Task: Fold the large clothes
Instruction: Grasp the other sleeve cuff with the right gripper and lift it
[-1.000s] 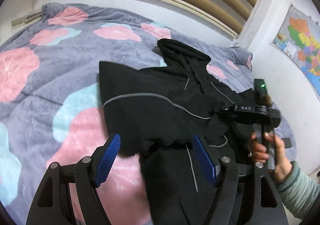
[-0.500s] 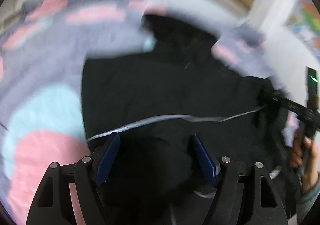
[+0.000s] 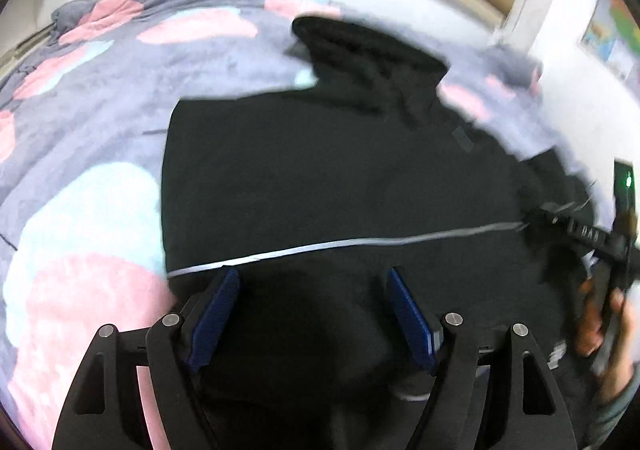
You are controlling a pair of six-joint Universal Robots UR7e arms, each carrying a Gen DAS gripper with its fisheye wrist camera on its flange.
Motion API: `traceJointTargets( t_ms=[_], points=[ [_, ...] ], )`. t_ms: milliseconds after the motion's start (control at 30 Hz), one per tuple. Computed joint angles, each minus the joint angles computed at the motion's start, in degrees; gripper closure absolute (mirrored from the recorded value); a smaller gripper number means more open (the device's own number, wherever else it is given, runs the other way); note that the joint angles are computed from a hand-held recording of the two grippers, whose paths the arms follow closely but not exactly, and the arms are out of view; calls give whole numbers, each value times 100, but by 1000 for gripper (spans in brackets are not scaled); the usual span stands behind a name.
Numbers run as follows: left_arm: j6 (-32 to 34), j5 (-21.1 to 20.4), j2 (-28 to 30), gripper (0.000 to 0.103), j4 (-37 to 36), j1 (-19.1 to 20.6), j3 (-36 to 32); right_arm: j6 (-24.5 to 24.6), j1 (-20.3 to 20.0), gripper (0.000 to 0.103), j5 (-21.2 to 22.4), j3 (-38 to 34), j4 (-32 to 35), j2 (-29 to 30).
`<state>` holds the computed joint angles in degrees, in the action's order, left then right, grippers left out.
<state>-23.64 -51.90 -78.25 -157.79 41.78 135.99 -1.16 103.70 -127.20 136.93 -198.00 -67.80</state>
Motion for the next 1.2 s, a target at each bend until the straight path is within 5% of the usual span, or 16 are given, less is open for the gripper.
traceJointTargets(
  t_ms=[133,300,500,600,700,800,900,1000,1200],
  points=[
    [-82,-154,99,26,-94,-182,-65,-393,498,21,-145,-208,168,271],
    [-71,440,799,25,94,-133,-110,-477,122,21,-144,-262,10,1007],
    [369,816,1057,19,-864,-254,178,-572,193,19,-178,-261,-97,1016],
    [443,800,1074,19,-1167,-285,277,-446,234,19,-62,-137,165,714],
    [444,840,1166,19,-1225,-309,251,-351,183,19,306,237,195,48],
    [469,853,1202,19,-1272,-305,237,-352,73,18,203,585,172,-826],
    [470,850,1192,19,-1309,-313,267,-576,-220,18,34,800,171,-1618],
    [464,856,1176,19,-1343,-329,305,-828,-920,18,-145,912,421,-2559],
    [511,908,1236,17,-1429,-331,310,-1188,-2756,18,628,842,742,-3823]
  ],
)
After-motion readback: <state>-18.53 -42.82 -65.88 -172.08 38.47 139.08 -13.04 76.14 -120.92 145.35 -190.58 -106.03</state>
